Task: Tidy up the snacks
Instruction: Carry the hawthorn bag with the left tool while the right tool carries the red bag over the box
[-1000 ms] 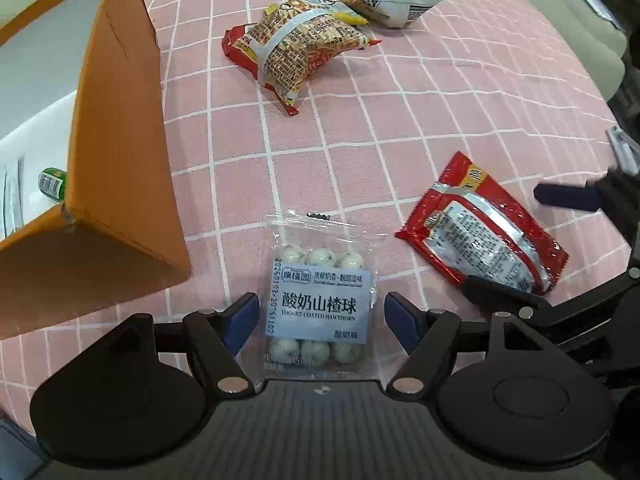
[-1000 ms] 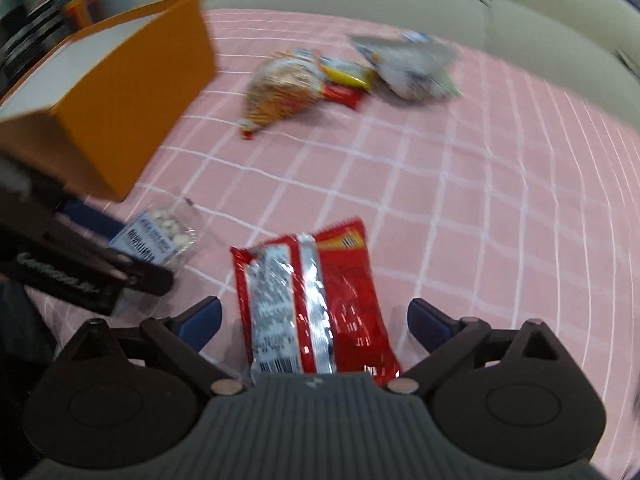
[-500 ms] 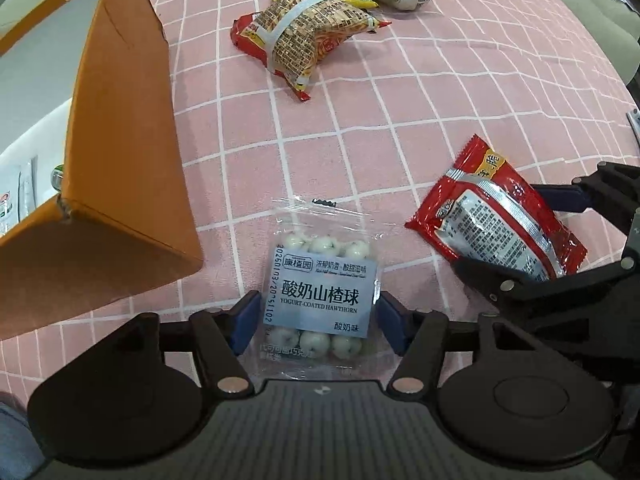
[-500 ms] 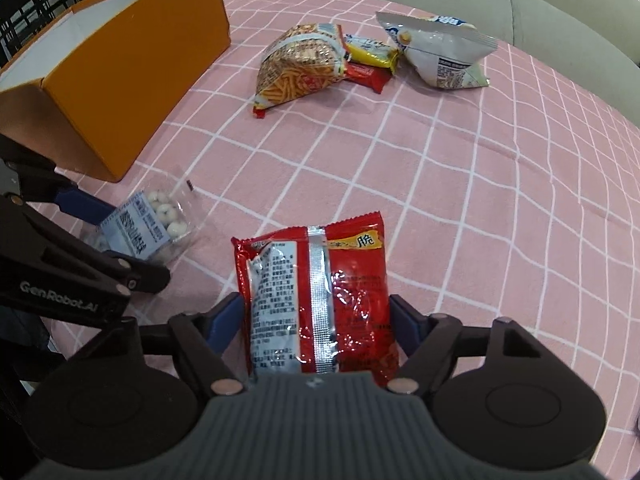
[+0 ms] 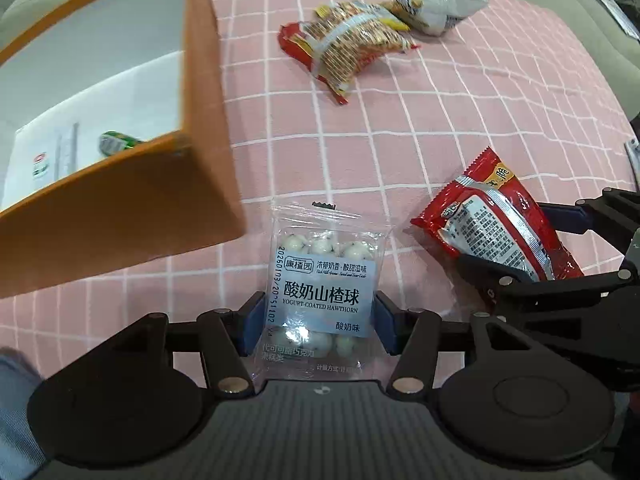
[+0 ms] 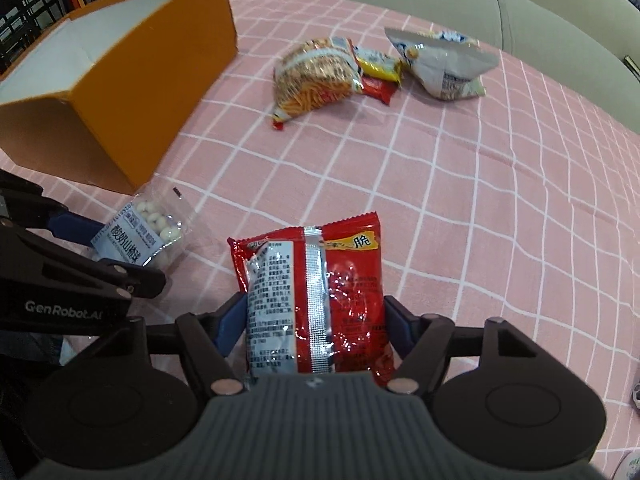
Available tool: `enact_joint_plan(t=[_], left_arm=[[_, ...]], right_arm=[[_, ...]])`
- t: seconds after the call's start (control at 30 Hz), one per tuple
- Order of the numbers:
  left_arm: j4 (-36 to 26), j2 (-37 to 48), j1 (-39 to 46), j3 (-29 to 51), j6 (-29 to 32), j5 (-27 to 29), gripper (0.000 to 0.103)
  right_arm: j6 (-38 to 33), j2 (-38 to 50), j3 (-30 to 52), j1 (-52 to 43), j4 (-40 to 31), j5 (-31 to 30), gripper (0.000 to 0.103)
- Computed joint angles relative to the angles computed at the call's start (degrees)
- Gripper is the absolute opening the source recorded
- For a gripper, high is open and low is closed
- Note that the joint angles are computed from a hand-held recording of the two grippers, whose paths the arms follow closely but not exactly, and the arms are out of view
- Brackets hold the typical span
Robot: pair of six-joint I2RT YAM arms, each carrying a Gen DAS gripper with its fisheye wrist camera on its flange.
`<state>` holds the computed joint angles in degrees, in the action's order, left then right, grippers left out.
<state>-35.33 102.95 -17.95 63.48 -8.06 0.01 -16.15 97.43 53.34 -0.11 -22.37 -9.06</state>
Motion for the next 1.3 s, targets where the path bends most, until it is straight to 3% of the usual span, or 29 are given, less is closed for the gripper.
enact_joint_plan(t=[0.3, 0.7, 1.0, 1.3], left_arm=[[-0.71, -15.32, 3.68, -5.45, 0.44, 3.05, 0.064], [-3.86, -29.32, 12.07, -5.73, 3.71, 9.06, 0.064], [-4.12, -27.85, 22.54, 0.71, 8.88, 10.61, 0.064], [-3.25, -20.50, 27.86, 8.52, 13.02, 8.71, 0.064]], right_arm=[[3.24, -9.54, -1.54, 2.84, -2.41, 0.13, 0.069], [4.95, -18.60, 4.29, 10.42, -6.65, 1.03, 0.069], [4.77, -16.36, 12.39, 17.21, -7.88, 3.20, 0.069], [3.86, -8.43, 22.01, 23.88, -8.20, 4.94, 0.069]])
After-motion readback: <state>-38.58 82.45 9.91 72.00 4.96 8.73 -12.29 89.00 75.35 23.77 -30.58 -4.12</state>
